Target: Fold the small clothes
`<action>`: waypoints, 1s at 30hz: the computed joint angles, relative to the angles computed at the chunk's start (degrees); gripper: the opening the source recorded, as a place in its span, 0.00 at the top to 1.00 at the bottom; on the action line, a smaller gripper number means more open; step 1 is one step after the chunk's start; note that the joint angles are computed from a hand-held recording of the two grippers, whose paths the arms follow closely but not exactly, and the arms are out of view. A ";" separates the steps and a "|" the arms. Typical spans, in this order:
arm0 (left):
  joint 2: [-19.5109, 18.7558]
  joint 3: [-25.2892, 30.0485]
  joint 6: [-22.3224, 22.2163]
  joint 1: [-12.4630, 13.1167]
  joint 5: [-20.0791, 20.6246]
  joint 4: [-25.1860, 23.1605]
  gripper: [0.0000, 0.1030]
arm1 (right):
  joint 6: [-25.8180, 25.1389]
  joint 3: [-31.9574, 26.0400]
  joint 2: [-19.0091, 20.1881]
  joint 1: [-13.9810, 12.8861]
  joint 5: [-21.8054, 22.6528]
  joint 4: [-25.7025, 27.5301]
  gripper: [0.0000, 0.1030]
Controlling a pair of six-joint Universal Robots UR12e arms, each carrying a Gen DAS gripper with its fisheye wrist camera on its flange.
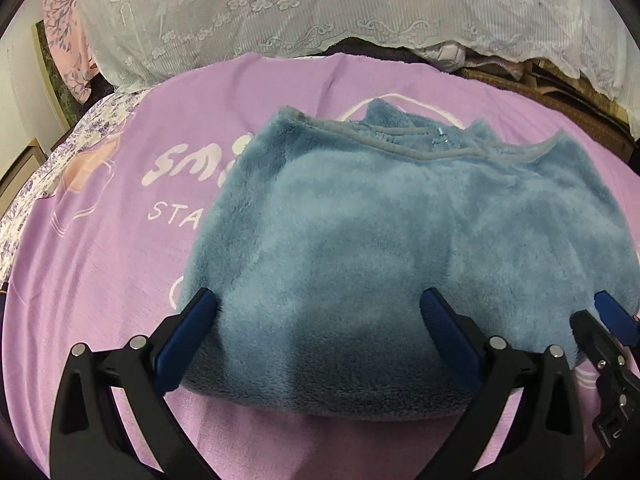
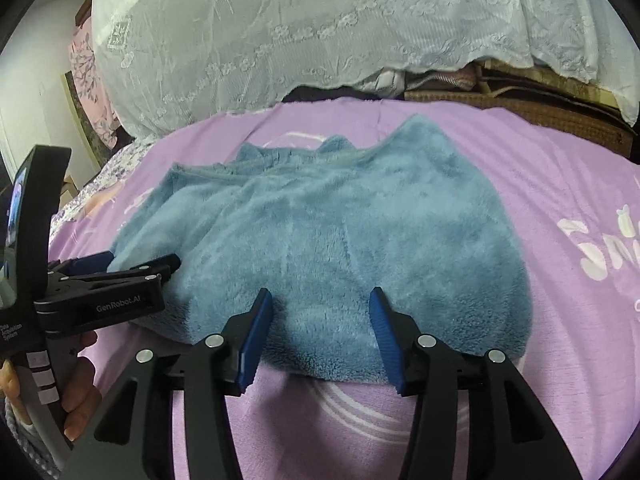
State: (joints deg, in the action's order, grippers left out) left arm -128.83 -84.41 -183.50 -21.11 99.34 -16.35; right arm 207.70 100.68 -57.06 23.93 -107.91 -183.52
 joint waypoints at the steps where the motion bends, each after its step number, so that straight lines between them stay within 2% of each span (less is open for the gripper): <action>1: 0.06 -0.12 0.03 0.00 0.01 0.48 0.04 | 0.11 0.08 -0.02 0.12 -0.63 -0.64 0.51; 5: 0.32 -0.50 -0.37 0.16 -0.13 1.98 0.04 | 1.82 0.87 -0.06 0.20 -3.81 -4.43 0.49; 8: 0.48 -0.54 -1.73 0.58 -0.84 2.15 0.04 | 4.35 1.60 -0.31 -0.25 -5.81 -5.83 0.45; 11: 0.32 -0.16 -2.37 0.82 -0.88 1.47 0.04 | 7.46 2.11 -0.62 -1.21 -4.13 -5.07 0.44; 14: -0.28 0.79 -1.89 0.61 0.13 -0.45 0.04 | 8.19 1.88 -0.58 -1.83 -1.44 -2.57 0.35; 17: -0.54 0.97 -1.16 0.33 1.23 -0.54 0.04 | 7.16 1.43 -0.34 -1.63 -1.05 -1.83 0.26; 22: -0.39 0.72 -1.26 0.41 0.93 -0.27 0.04 | 7.25 1.70 -0.33 -1.50 -1.41 -3.09 0.25; 28: 0.17 -0.14 -1.11 0.51 0.52 2.77 0.04 | 4.02 1.27 0.09 0.41 -11.45 -7.22 0.25; 30: 0.11 0.02 -1.34 0.55 1.29 3.36 0.04 | 5.23 1.41 -0.05 0.09 -12.19 -6.45 0.25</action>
State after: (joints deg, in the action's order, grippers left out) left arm -128.72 -84.40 -184.84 -20.56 100.63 -12.99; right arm 212.94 102.09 -57.11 24.02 -120.10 -189.98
